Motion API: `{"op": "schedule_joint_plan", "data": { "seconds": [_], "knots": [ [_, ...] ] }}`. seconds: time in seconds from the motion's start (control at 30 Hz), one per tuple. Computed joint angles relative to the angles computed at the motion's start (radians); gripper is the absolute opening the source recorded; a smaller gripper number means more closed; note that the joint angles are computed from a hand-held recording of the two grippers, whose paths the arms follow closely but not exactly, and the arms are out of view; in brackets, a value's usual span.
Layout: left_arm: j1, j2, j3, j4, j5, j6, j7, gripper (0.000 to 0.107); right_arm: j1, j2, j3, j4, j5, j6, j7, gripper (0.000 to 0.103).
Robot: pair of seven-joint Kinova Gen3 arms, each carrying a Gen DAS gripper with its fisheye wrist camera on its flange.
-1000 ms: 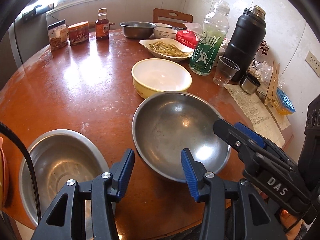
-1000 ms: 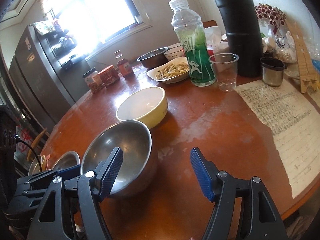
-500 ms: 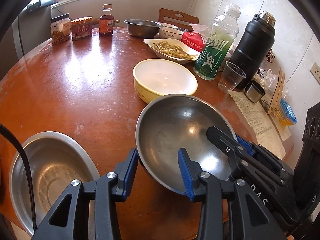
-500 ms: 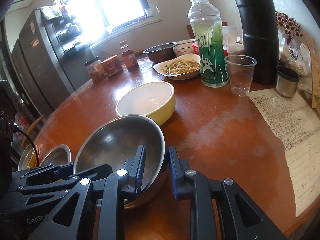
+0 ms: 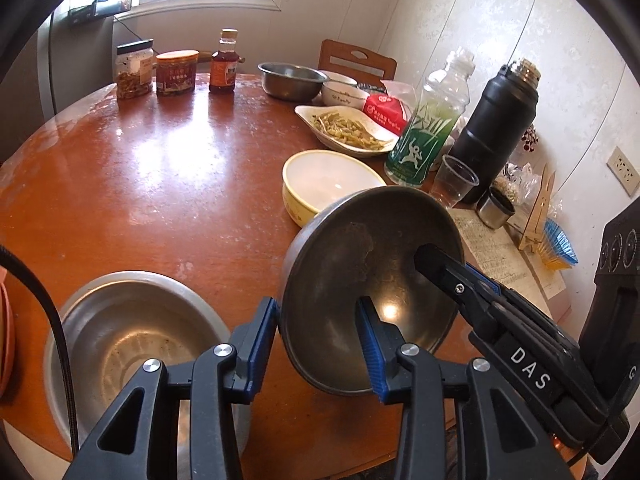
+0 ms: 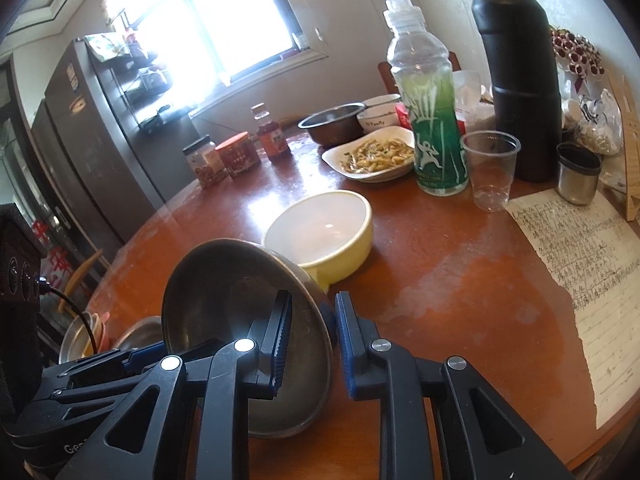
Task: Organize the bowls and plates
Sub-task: 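Grasp the steel mixing bowl rim with the left tool and lift it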
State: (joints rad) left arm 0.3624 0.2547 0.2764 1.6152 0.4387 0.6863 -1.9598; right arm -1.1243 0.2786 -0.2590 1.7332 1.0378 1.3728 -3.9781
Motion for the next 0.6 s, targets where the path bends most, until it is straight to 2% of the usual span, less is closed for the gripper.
{"op": "schedule_joint_plan", "data": {
  "seconds": [0.23, 0.6],
  "knots": [
    [-0.068, -0.082, -0.013, 0.052, 0.080, 0.006, -0.096, 0.041, -0.026, 0.037, 0.011, -0.099, 0.042, 0.041, 0.089, 0.023],
    [-0.157, -0.206, -0.108, 0.158, 0.217, 0.026, -0.259, 0.041, -0.099, 0.132, 0.070, -0.298, 0.082, 0.050, 0.273, 0.023]
  ]
}}
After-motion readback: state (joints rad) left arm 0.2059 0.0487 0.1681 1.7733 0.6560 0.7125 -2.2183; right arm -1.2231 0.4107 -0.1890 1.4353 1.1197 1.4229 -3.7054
